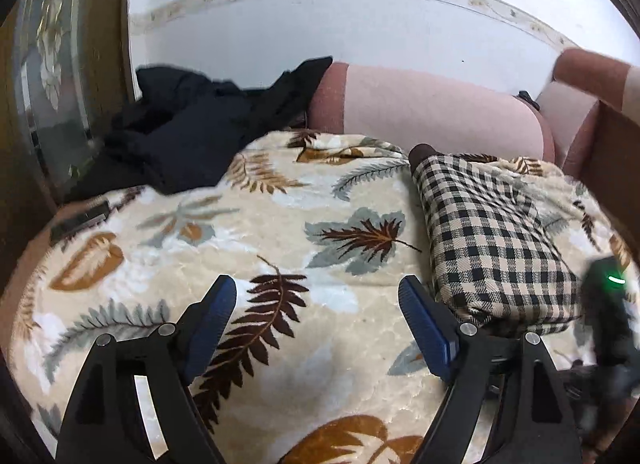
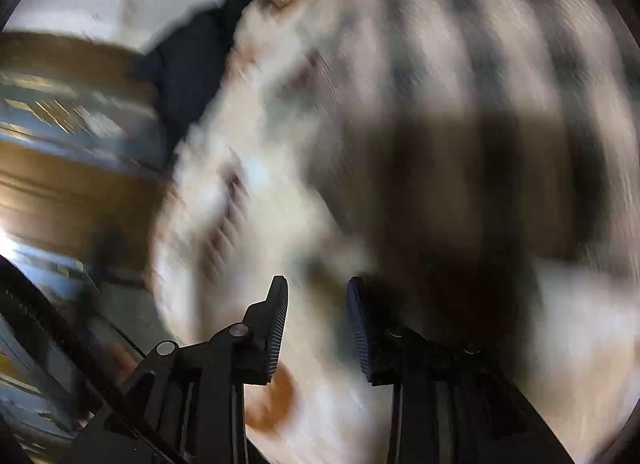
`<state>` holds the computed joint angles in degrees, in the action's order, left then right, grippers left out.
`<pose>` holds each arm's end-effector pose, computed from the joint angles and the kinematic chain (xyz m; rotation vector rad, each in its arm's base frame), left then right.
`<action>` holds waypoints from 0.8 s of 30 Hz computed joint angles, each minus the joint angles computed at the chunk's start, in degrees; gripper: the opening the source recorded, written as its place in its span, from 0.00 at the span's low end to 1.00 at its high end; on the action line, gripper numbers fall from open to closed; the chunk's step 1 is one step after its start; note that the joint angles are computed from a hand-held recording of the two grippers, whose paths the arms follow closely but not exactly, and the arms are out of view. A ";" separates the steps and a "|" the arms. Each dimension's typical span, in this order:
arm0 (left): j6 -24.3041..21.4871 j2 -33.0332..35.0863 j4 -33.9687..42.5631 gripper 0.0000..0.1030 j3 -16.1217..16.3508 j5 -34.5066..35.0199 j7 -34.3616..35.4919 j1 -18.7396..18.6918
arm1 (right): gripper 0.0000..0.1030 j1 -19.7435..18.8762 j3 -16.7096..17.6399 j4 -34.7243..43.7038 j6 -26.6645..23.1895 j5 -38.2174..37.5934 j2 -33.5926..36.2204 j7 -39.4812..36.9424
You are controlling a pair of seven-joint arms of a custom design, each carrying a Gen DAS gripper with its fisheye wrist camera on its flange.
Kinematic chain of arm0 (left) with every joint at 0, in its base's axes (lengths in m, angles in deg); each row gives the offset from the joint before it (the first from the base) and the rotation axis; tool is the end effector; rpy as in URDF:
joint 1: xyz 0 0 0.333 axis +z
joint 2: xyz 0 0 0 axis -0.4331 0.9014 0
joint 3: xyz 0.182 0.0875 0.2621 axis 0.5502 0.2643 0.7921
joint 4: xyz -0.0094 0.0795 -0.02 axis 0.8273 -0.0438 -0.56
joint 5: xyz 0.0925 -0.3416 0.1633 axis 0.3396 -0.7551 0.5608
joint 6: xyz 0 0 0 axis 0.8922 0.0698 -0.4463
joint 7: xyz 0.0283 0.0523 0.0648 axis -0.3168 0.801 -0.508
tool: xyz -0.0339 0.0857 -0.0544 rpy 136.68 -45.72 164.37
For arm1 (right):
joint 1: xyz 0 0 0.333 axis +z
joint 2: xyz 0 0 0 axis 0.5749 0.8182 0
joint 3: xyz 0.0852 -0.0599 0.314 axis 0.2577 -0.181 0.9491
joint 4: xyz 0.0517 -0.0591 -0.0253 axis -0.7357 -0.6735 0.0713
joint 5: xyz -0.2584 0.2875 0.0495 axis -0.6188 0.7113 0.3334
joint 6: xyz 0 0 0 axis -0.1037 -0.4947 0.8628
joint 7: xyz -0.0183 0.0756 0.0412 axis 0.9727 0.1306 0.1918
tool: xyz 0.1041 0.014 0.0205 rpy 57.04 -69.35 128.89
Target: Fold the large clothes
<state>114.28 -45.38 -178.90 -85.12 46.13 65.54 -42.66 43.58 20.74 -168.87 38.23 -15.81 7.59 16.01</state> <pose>0.4608 -0.2870 0.5747 -1.9412 1.1176 -0.5429 0.6545 0.2359 0.4833 -2.1376 1.1463 0.7409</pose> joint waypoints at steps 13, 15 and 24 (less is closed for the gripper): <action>-1.12 4.35 5.36 0.84 -1.20 -1.95 0.84 -5.83 | 0.52 2.71 -4.83 -33.14 48.02 -6.98 -25.55 -7.24; 0.20 4.80 5.15 0.84 -0.86 -4.09 1.31 -5.87 | 0.52 2.70 -5.42 -34.29 48.30 -8.50 -26.16 -5.24; 3.57 5.72 3.76 0.84 0.38 -9.35 2.69 -5.48 | 0.57 3.16 -5.84 -40.31 52.44 -17.12 -29.34 -0.36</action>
<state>117.84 -39.67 -175.13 -84.74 36.78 68.23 -48.13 46.74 14.90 -209.18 90.67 -32.92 -21.75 15.65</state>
